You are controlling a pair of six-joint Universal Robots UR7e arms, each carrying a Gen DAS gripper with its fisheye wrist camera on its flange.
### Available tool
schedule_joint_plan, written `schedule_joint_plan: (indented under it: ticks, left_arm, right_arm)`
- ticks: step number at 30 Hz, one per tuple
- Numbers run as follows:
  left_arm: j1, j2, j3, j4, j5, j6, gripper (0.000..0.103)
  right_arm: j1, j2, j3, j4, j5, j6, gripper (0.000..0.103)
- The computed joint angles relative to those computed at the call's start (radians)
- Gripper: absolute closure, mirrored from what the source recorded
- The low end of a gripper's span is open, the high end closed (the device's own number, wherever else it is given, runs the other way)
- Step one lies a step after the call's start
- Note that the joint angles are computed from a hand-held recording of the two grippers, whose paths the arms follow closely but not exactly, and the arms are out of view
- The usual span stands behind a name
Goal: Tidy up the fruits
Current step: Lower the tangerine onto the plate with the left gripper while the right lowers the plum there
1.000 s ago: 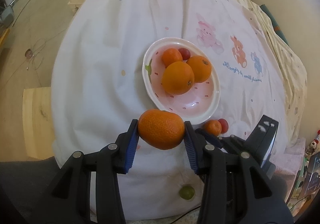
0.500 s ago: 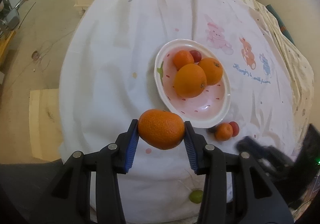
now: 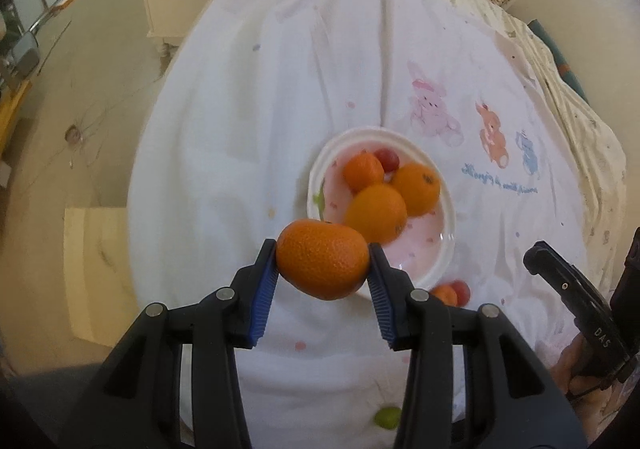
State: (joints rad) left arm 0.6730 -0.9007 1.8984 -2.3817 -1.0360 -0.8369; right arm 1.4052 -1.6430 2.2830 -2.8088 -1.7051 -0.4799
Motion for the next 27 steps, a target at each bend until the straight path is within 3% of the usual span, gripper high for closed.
schedule_joint_plan:
  ticks: [7,12,15,20,27]
  left_arm:
    - [0.051,0.116,-0.136,0.034,0.024,0.067,0.064]
    - [0.081,0.18,-0.181,0.002,0.002,0.097,0.064]
    - [0.081,0.212,-0.198,-0.007,0.037,0.13,0.064]
    - [0.116,0.235,-0.219,-0.023,-0.037,0.117,0.063]
    - [0.12,0.242,-0.22,-0.017,-0.036,0.097,0.063]
  right_arm:
    - [-0.022,0.111,-0.087,0.009,-0.017,-0.017,0.078]
    - [-0.045,0.179,-0.131,0.026,-0.041,-0.015,0.078]
    - [-0.052,0.213,-0.144,0.03,-0.071,-0.02,0.078]
    - [-0.066,0.247,-0.147,0.049,-0.099,-0.016,0.078]
    - [-0.073,0.255,-0.128,0.048,-0.109,-0.035,0.078]
